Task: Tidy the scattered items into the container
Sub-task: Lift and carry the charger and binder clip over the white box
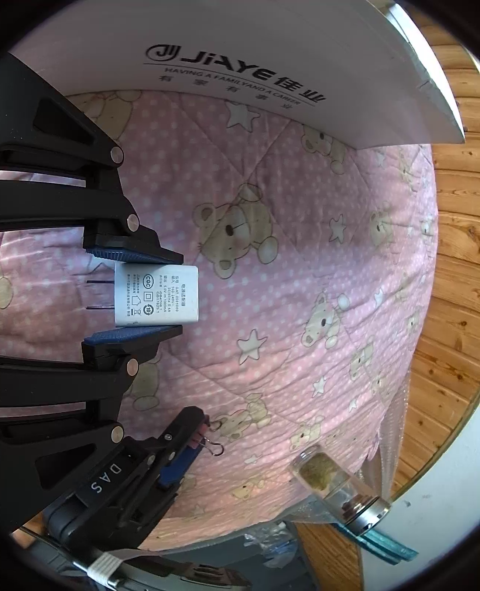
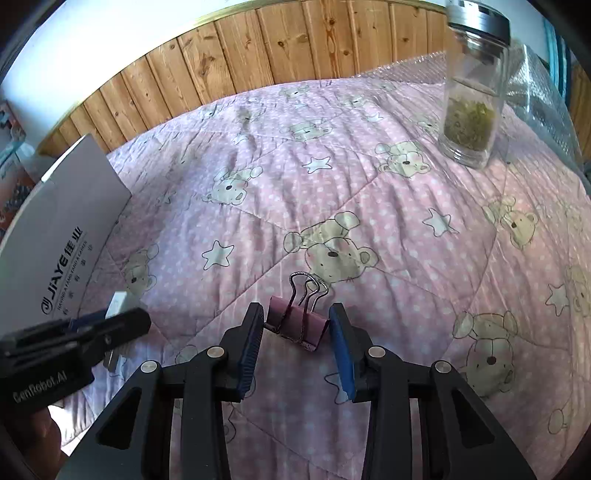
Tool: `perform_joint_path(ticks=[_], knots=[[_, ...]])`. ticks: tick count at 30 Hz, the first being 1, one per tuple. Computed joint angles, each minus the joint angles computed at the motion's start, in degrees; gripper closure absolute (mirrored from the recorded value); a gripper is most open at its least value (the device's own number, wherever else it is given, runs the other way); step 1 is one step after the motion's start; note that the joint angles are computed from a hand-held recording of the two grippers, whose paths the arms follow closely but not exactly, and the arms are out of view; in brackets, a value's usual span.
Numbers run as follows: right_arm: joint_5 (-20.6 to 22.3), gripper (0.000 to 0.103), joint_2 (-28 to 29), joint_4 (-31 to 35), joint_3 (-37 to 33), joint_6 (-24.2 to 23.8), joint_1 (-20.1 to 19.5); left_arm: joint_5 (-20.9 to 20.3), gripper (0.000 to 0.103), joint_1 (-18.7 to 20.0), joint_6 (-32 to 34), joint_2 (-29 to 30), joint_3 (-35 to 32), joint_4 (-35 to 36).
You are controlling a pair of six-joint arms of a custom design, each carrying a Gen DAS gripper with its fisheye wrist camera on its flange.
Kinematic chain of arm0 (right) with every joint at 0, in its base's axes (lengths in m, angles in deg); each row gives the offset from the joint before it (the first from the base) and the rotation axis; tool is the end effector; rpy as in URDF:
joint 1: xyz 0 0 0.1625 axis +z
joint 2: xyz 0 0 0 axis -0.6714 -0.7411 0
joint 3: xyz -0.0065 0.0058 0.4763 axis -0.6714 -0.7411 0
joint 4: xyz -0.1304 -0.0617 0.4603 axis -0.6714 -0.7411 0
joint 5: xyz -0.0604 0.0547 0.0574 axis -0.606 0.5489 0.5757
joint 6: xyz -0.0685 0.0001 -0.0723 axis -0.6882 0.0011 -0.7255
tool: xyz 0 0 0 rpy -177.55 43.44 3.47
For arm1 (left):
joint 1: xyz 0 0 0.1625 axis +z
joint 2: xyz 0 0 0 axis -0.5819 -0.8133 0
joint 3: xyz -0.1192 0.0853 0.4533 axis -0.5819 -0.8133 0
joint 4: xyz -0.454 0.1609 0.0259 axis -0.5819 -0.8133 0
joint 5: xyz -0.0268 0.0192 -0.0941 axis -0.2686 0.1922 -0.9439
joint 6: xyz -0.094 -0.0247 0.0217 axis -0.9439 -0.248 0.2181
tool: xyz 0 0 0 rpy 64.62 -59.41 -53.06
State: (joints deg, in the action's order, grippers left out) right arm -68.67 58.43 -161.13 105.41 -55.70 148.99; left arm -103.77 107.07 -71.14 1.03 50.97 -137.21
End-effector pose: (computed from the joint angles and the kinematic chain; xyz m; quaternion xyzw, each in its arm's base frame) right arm 0.2412 -0.5640 -0.0628 0.0461 -0.9030 0.3041 0.3000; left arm -0.0137 -0.6057 0.2038 0.1709 0.9487 -0.1486 0.2208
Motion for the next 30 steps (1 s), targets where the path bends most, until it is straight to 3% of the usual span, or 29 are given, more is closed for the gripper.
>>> perform_joint_path(ticks=[6, 15, 30], knots=[[1.9, 0.065, -0.6, -0.6, 0.9, 0.1, 0.7, -1.0, 0.072, -0.3, -0.2, -1.6, 1.0, 0.5], [5.2, 0.065, -2.5, -0.4, 4.2, 4.5, 0.8, -1.3, 0.072, -1.2, -0.9, -5.8, 3.7, 1.3], [6.2, 0.065, -3.0, -1.5, 6.8, 5.5, 3.1, -1.3, 0.072, -1.8, -2.9, -13.3, 8.1, 4.4]])
